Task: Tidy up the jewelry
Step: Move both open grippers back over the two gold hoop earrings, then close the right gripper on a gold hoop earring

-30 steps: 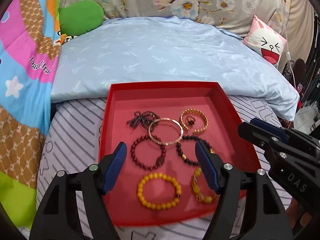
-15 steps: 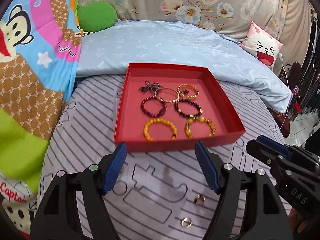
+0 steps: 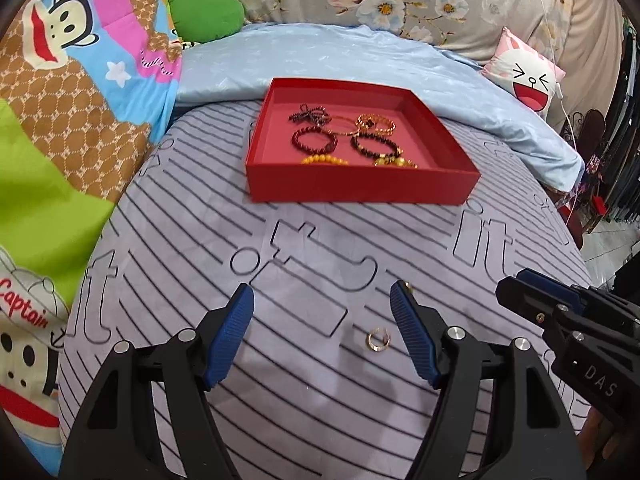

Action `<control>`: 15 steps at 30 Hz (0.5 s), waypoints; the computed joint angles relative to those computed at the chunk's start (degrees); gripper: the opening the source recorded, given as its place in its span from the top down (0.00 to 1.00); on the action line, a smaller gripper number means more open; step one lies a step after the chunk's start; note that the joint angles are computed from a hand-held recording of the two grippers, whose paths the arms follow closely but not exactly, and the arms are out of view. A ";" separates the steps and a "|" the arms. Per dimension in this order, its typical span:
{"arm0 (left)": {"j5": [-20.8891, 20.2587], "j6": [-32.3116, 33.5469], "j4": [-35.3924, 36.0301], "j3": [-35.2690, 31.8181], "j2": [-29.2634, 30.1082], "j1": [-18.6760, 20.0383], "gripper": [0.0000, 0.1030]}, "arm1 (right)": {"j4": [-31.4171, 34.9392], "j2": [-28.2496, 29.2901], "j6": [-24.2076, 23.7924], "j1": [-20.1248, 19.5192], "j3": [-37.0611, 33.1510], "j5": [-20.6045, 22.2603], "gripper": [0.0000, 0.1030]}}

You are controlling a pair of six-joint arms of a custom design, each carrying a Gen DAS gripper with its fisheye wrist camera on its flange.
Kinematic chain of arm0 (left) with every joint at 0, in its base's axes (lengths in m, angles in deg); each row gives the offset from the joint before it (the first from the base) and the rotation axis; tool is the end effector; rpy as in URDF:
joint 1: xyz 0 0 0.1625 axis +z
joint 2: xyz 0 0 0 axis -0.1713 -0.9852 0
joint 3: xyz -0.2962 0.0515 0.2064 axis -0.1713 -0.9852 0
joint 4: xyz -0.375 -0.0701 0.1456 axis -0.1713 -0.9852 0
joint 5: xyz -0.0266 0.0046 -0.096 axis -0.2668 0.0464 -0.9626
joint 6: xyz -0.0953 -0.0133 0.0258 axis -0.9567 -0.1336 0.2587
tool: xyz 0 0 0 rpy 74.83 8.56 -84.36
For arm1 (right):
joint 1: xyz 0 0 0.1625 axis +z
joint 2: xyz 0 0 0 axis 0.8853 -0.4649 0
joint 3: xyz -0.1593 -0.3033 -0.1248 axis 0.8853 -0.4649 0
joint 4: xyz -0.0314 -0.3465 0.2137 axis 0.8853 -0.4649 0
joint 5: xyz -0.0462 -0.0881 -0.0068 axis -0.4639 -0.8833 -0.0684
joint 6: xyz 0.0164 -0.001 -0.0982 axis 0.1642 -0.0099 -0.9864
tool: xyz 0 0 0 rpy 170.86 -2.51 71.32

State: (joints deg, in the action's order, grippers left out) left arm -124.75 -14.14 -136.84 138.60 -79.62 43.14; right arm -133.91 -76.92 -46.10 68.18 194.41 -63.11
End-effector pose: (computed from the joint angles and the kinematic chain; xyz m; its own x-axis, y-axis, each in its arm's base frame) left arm -0.1143 -0.3080 0.1920 -0.7021 0.4336 -0.5648 0.6471 0.7196 -0.2518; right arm 0.2671 -0.2324 0.0493 -0.8183 0.2240 0.5293 -0.2032 0.7487 -0.6310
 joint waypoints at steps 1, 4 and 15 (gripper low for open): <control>0.00 -0.38 0.71 0.32 -0.73 -0.04 0.35 | 0.22 0.34 0.67 0.13 0.25 0.21 0.75; -0.28 -1.41 3.44 1.54 -3.83 -0.22 0.35 | 0.46 1.16 1.76 0.23 0.62 0.54 0.75; -0.74 -4.02 10.79 4.44 -10.95 -0.66 0.35 | -4.89 7.85 -4.16 -1.97 -2.18 2.12 0.75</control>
